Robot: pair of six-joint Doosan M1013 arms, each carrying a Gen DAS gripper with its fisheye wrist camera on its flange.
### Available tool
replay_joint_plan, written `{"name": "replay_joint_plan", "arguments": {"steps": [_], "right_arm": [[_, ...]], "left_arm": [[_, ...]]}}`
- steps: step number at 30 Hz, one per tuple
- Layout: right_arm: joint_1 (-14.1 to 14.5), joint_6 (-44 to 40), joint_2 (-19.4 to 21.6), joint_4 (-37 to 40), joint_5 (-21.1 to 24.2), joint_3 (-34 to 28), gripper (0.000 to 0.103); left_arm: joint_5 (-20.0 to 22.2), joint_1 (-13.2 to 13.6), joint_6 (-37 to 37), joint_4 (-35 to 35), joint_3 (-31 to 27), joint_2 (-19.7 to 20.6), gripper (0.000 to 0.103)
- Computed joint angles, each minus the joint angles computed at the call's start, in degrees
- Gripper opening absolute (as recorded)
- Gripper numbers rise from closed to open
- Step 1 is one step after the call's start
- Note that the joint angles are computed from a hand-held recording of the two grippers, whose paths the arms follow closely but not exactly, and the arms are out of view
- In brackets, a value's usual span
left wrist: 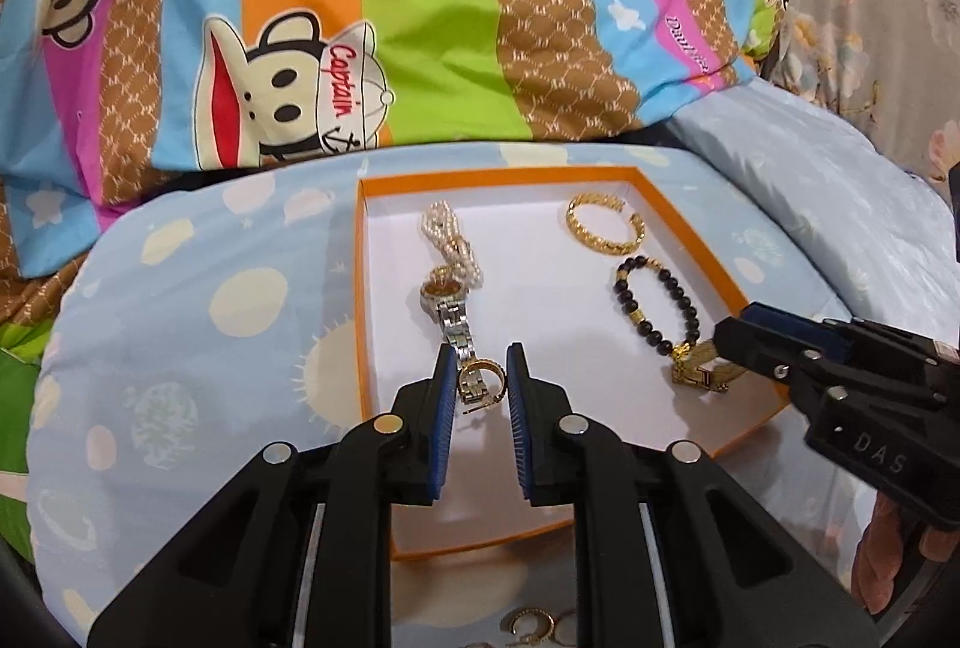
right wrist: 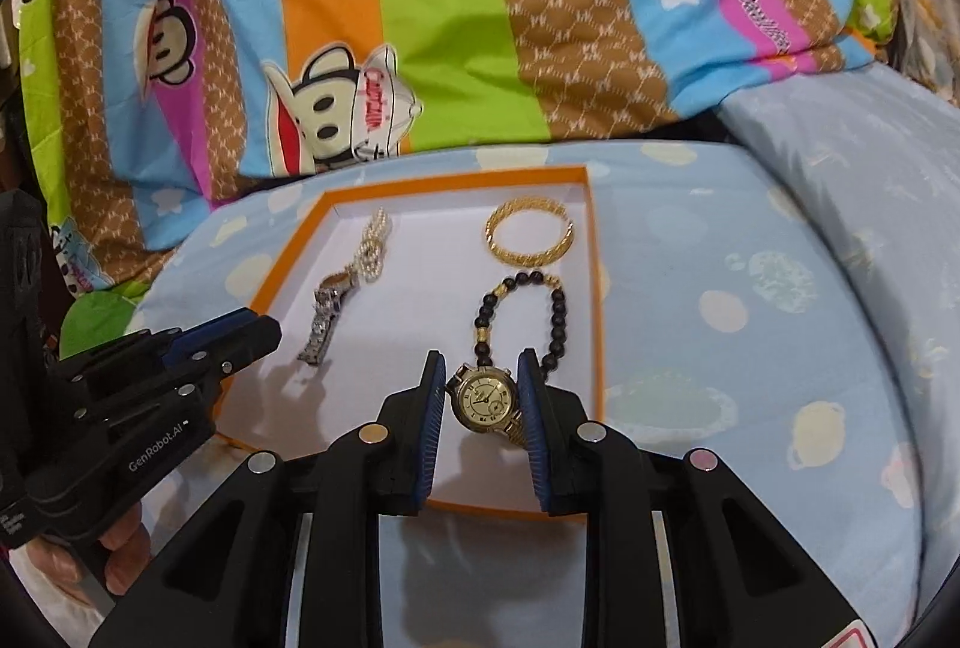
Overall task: Organize jewelry
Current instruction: 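Carry the earring and gold watch into the orange box and release them, then lower the left gripper onto a gold drop earring and close it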
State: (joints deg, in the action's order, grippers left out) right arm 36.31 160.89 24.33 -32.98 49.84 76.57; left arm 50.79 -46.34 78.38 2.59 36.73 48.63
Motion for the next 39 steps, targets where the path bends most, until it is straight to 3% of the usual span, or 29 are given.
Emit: {"name": "replay_joint_plan", "arguments": {"steps": [9,11,13,19,25,33,39], "right_arm": [[-0.48,-2.83,1.05,1.93,-4.67,-0.22,0.025],[-0.25,-1.11,0.54,-0.05,-5.83,0.45,0.025],[-0.1,1.37,-0.28,-2.26,-7.11,1.38,0.026],[0.96,9.34,-2.28,-10.73,-5.7,3.08,0.027],[2.58,14.54,-4.39,-15.04,-4.01,5.42,0.032],[5.39,17.58,-5.88,-16.12,-0.95,8.28,0.034],[7.48,19.02,-6.25,-15.28,0.49,10.03,0.034]], "left_arm": [[0.34,0.24,0.23,-0.85,-0.05,0.72,0.019],[-0.46,0.09,-0.39,0.49,0.43,0.48,0.033],[-2.99,0.12,-1.86,1.01,2.31,-0.56,0.054],[-8.38,0.15,-6.03,5.34,5.58,-2.85,0.055],[-10.62,0.99,-10.36,6.89,7.77,-4.84,0.055],[-13.36,1.76,-15.17,8.26,15.33,-9.02,0.055],[-13.27,1.57,-14.38,7.18,20.92,-11.41,0.055]]}}
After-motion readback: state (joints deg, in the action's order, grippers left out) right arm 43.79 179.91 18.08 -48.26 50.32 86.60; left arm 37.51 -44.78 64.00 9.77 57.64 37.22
